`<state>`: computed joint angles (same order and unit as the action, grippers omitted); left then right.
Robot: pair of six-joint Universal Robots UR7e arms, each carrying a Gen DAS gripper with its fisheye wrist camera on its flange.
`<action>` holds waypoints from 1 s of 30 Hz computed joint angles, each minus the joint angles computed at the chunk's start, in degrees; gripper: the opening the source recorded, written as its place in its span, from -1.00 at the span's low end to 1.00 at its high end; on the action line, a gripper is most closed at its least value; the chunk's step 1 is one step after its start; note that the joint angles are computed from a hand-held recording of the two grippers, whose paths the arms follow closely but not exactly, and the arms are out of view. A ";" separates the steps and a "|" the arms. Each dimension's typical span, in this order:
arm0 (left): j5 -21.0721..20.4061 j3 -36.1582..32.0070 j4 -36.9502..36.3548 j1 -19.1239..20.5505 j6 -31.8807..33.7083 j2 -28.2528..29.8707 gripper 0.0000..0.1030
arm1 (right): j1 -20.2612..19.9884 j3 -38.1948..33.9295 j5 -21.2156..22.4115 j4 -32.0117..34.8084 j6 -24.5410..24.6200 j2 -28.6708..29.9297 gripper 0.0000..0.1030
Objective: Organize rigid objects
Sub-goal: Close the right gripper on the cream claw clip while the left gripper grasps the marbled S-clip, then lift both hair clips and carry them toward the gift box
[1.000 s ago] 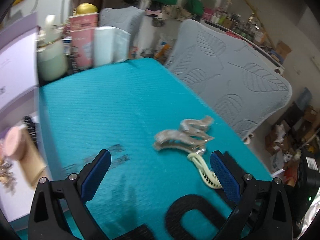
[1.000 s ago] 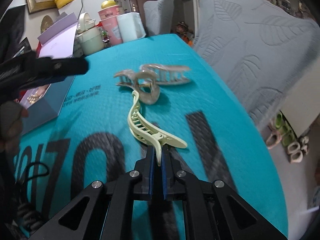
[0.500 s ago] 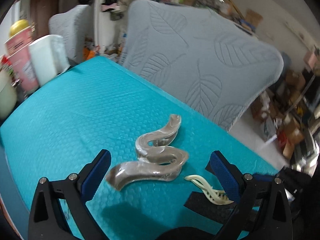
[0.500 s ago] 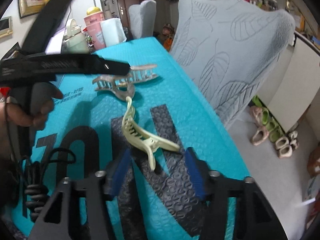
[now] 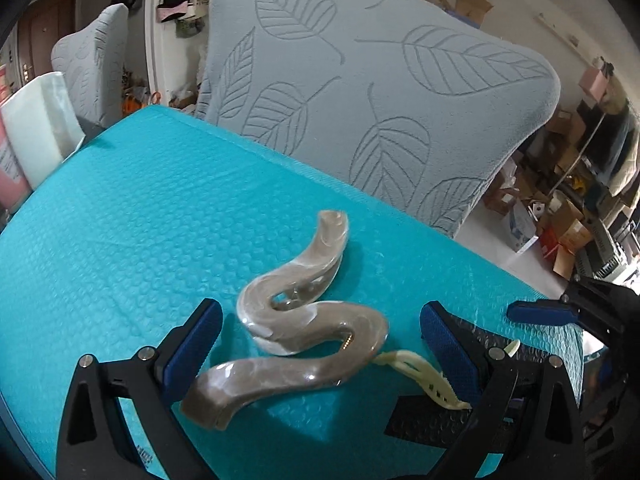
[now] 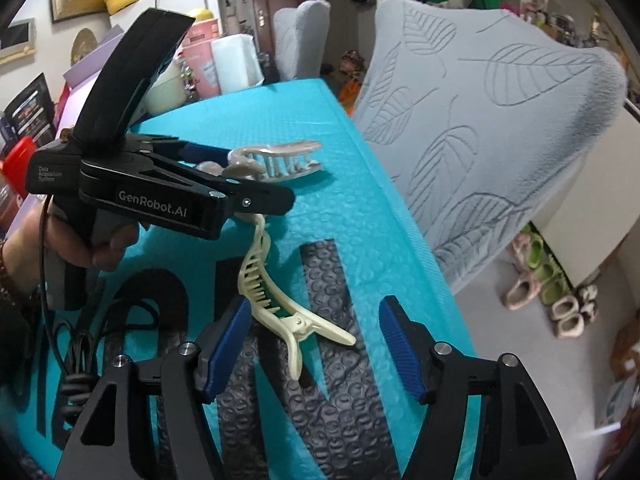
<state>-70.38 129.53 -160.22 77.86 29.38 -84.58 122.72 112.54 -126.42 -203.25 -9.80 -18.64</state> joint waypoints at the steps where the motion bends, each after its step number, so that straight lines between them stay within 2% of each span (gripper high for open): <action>1: 0.16 0.04 -0.49 -0.17 -0.01 0.42 0.85 | -0.05 -0.16 0.06 0.41 -0.42 -0.03 0.30; 2: 0.36 0.12 -0.91 -0.17 0.18 0.55 0.67 | -0.04 -0.49 -0.01 0.76 -0.72 0.05 0.30; 4: 1.04 0.30 -1.59 -0.12 0.53 0.85 0.47 | -0.01 -0.94 0.00 0.82 -1.72 0.31 0.30; 5: 1.18 0.76 -2.73 -0.08 1.03 0.68 0.28 | -0.21 -1.12 0.58 0.89 -2.43 0.39 0.30; 8: 0.71 1.04 -2.86 0.20 0.88 0.00 0.09 | -0.78 -1.27 2.15 1.58 -3.32 0.20 0.30; 10: 0.21 1.21 -2.24 0.50 0.25 -0.85 0.06 | -1.09 -1.52 2.75 2.04 -3.46 0.21 0.30; 16: 2.88 2.81 -1.84 -0.21 -2.17 -3.12 0.06 | -1.92 -1.39 3.96 4.57 -3.78 -0.52 0.24; 19: 2.99 3.72 -1.12 -0.05 -2.56 -4.80 0.06 | -1.67 -1.25 3.82 4.79 -3.64 -0.50 -0.02; 22: 3.87 5.40 -1.33 -0.37 -1.93 -6.71 0.06 | -0.99 -1.44 3.34 5.38 -4.59 -0.17 -0.38; 23: 4.17 5.78 -1.19 -0.45 -2.23 -7.25 0.06 | -0.78 -1.59 3.18 5.78 -5.05 -0.06 -0.58; 26: 3.41 6.34 -0.12 0.12 -3.52 -8.77 0.06 | -0.46 -1.78 2.70 5.25 -4.49 0.32 -0.60; 30: 5.22 8.17 -1.98 0.26 -4.59 -10.32 0.05 | -0.47 -1.18 3.54 3.13 -2.73 0.26 -0.61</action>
